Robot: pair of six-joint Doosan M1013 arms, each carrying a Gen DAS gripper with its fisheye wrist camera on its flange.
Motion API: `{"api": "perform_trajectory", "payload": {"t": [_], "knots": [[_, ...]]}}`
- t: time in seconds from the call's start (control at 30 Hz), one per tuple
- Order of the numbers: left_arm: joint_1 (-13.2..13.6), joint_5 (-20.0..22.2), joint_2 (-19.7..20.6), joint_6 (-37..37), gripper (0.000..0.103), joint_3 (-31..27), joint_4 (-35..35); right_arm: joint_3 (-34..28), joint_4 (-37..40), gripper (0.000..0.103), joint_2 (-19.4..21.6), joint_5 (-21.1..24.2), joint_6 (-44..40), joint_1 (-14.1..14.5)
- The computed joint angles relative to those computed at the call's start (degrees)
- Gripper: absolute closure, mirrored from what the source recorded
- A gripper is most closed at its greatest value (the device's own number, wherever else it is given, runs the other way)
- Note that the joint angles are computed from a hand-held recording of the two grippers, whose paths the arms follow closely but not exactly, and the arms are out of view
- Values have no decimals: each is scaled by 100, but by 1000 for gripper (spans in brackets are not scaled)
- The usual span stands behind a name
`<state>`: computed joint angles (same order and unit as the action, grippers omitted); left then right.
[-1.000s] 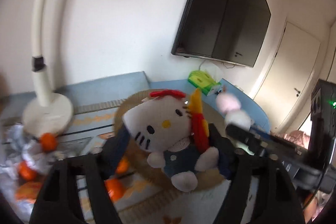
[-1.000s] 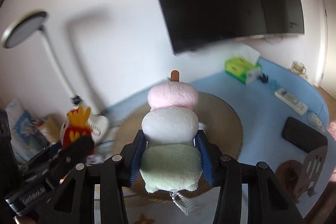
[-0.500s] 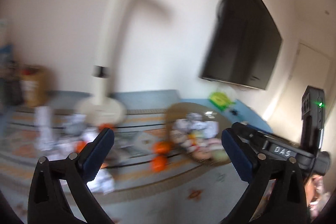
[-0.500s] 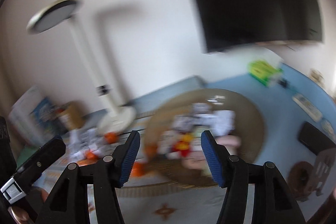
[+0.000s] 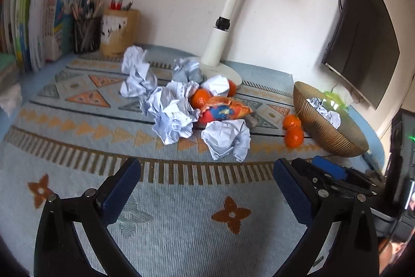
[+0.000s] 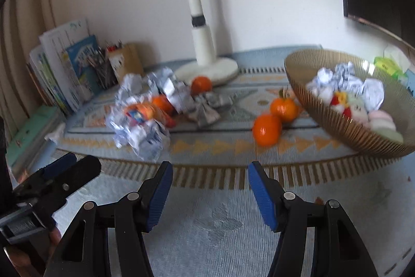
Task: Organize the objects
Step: 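Move both tools toward the pile of crumpled paper, then grasp a crumpled paper ball with left tool while right tool grasps another paper ball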
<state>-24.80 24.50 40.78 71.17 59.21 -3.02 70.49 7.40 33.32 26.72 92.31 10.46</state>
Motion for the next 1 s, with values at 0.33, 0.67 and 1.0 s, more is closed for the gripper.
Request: {"api": "perform_trajectory", "payload": {"t": [0.33,0.67,1.0], "knots": [[57,-71,-57,554,1,164,-829,-4,495,39,3,141,-483,-47],[95,174,-105,32,2,121,-609,-100,225,39,27,258,-482,8],[543,1634,617,660,3,-1520,-1576,-1617,2029,38,722,2015,-1408,-84]]}}
